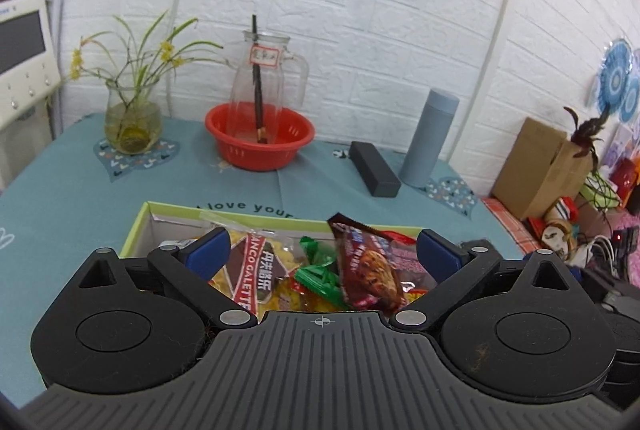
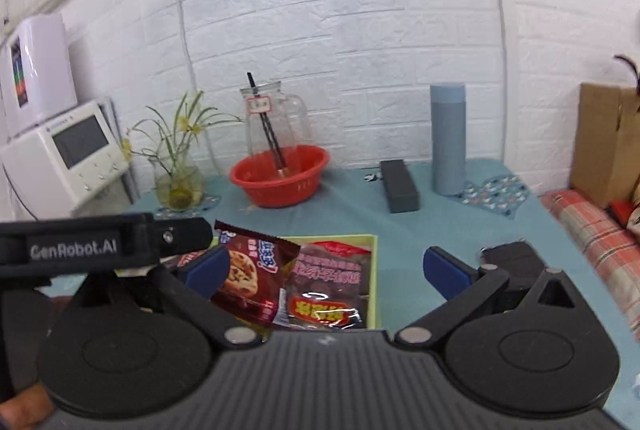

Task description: Organize snacks

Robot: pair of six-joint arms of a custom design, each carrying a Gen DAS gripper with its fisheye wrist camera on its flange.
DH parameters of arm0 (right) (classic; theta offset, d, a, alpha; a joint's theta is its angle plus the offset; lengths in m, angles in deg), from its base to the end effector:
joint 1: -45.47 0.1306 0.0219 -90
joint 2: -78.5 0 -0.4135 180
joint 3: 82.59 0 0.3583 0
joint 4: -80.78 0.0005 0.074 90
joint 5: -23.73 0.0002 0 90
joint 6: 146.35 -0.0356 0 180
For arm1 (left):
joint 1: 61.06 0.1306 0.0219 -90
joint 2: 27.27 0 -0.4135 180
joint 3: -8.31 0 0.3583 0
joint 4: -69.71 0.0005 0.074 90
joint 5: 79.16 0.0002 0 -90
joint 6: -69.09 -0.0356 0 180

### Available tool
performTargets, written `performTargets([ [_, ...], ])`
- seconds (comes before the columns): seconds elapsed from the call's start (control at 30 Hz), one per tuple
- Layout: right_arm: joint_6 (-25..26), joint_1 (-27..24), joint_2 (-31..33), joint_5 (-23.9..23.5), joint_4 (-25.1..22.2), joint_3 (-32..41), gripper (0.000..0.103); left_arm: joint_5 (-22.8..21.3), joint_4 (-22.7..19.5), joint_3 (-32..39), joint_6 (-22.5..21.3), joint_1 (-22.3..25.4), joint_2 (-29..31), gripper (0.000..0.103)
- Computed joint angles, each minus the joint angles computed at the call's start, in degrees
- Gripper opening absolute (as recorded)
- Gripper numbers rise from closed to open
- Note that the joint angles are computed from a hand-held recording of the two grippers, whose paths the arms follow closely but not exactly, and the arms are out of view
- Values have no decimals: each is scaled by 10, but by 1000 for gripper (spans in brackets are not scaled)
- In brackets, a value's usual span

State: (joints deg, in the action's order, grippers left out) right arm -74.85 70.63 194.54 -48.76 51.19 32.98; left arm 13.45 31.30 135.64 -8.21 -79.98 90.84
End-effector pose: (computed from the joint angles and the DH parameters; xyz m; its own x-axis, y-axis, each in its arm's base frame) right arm 0.5977 0.2683 0.4449 -0.4838 0.1071 -0.8686 -0.0171 0.9911 0.1317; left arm 0.6293 -0.2179 0.4991 -0.5295 -0.0506 -0.8468 0.2512 0.9441 -0.2136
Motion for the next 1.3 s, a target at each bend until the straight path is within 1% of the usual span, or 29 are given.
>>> performTargets([
  [0.07,25,6,-19,-6,13,-23,102,-18,35,-50,-5,-6,-31,88],
  [0.13,38,14,-46,6,21,-59,102,-28,61,-103,-11,-11,-66,88],
  [0.2,27,24,-72,30,18,-95,102,-35,63,-145,-15,-18,-98,88],
  [0.27,-3,37,-102,48,14,-135,102,-32,63,-191,-13,-24,-133,87],
  [0.33,-38,56,-132,70,7,-178,102,-39,78,-253,-4,-32,-178,87],
  [0.5,-115,120,-195,144,-21,-268,102,-97,113,-409,25,-59,-301,89],
  [0.57,-149,143,-213,170,-33,-293,102,-114,121,-455,21,-69,-341,89],
  [0.67,-185,180,-240,198,-42,-328,102,-128,126,-506,14,-82,-390,89],
  [0.77,-216,225,-260,253,-61,-357,102,-140,140,-562,15,-95,-439,89],
  [0.87,-267,274,-279,307,-92,-388,102,-148,148,-611,16,-110,-480,89],
  [0.93,-307,308,-293,335,-114,-411,102,-157,152,-642,22,-123,-506,89],
  [1.03,-377,357,-310,373,-162,-434,102,-162,148,-677,31,-144,-548,88],
  [1.13,-452,410,-329,411,-213,-449,103,-197,140,-703,35,-186,-600,87],
  [1.23,-534,464,-325,460,-298,-438,103,-236,122,-720,38,-236,-656,88],
  [1.27,-555,478,-322,476,-316,-434,103,-244,115,-724,41,-249,-672,89],
  [1.3,-557,488,-322,487,-314,-436,103,-251,109,-730,42,-261,-688,89],
])
